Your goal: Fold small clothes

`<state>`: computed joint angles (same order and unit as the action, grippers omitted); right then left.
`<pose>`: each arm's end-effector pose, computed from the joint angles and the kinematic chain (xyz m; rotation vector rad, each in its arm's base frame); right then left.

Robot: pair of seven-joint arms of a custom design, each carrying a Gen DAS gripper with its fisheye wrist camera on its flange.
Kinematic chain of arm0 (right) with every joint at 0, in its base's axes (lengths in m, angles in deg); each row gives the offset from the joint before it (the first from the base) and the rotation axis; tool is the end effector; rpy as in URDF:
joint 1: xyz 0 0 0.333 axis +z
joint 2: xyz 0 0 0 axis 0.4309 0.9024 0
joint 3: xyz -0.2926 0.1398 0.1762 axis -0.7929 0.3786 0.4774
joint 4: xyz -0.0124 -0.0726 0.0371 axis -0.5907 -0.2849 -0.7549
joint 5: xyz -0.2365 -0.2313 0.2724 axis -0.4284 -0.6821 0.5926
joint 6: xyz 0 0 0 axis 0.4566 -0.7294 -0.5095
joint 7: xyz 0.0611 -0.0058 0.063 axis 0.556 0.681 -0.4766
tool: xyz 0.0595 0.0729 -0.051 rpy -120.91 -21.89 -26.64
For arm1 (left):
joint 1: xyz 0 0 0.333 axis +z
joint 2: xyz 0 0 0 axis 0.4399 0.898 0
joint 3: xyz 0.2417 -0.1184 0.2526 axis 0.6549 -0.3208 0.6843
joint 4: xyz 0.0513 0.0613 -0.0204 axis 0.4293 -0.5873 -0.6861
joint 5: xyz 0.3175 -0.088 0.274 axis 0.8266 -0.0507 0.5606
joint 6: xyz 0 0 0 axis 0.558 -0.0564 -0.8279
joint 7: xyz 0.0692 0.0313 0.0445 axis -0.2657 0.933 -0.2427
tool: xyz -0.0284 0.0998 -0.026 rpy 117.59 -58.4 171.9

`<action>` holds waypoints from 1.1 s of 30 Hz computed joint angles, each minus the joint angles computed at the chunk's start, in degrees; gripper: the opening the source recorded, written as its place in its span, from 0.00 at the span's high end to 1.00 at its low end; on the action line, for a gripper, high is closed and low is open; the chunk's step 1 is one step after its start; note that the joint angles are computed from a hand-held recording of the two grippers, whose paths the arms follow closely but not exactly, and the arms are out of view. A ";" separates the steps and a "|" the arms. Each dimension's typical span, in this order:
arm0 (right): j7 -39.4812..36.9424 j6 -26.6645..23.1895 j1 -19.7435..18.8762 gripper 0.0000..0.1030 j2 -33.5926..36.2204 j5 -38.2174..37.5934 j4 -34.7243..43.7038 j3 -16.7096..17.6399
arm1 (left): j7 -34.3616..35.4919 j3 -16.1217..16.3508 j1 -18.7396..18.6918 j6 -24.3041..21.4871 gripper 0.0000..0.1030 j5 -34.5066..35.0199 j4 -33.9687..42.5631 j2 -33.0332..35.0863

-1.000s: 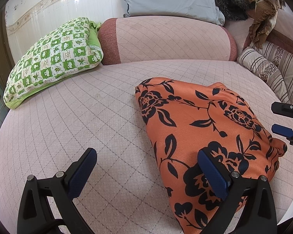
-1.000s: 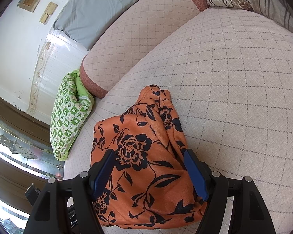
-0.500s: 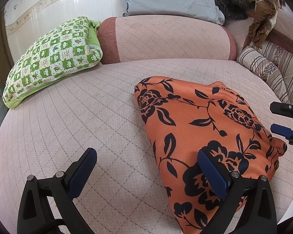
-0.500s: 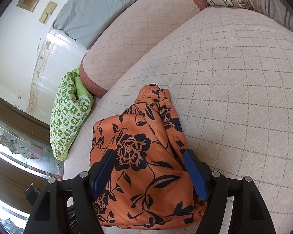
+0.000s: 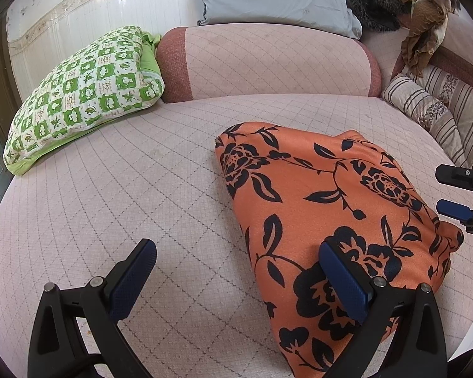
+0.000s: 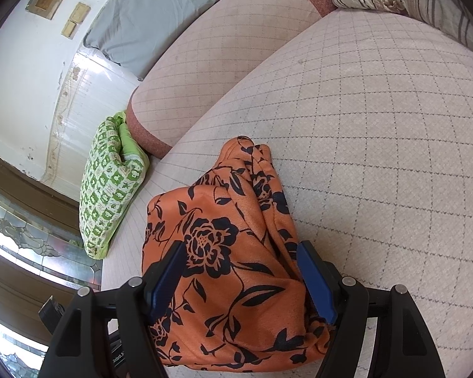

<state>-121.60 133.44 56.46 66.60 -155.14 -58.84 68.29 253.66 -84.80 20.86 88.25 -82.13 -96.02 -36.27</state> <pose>0.4428 0.3789 0.3771 -0.3779 2.1967 -0.3212 0.6290 -0.1918 0.4386 -0.8136 2.5939 -0.9817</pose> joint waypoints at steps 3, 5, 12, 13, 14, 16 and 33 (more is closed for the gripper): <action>-0.04 0.19 -0.07 0.27 -0.16 -0.11 -0.19 -0.03 | 0.34 -0.04 -0.01 0.17 0.00 -0.30 -0.33 -0.13; -0.04 0.13 -0.06 0.27 -0.18 -0.05 -0.21 0.01 | 0.39 -0.02 -0.01 0.16 0.00 -0.36 -0.49 -0.24; -0.09 0.04 -0.03 0.27 -0.19 0.06 -0.19 0.06 | 0.62 0.00 -0.08 0.11 0.00 -0.36 -0.36 -0.04; -0.17 0.00 -0.02 0.27 -0.22 0.13 -0.22 0.07 | 0.72 -0.01 -0.06 0.08 0.00 -0.38 -0.40 -0.05; -0.24 -0.07 -0.01 0.27 -0.19 0.16 -0.17 0.08 | 0.83 -0.02 -0.04 0.06 0.00 -0.42 -0.44 -0.08; -0.33 -0.02 -0.04 0.27 -0.34 0.08 -0.35 0.06 | 0.89 0.04 -0.01 -0.11 0.00 -0.32 -0.38 -0.10; -0.27 0.14 -0.27 0.27 -0.89 -0.41 -1.13 0.12 | 1.27 0.25 0.09 -1.11 0.00 -0.23 -0.25 -0.36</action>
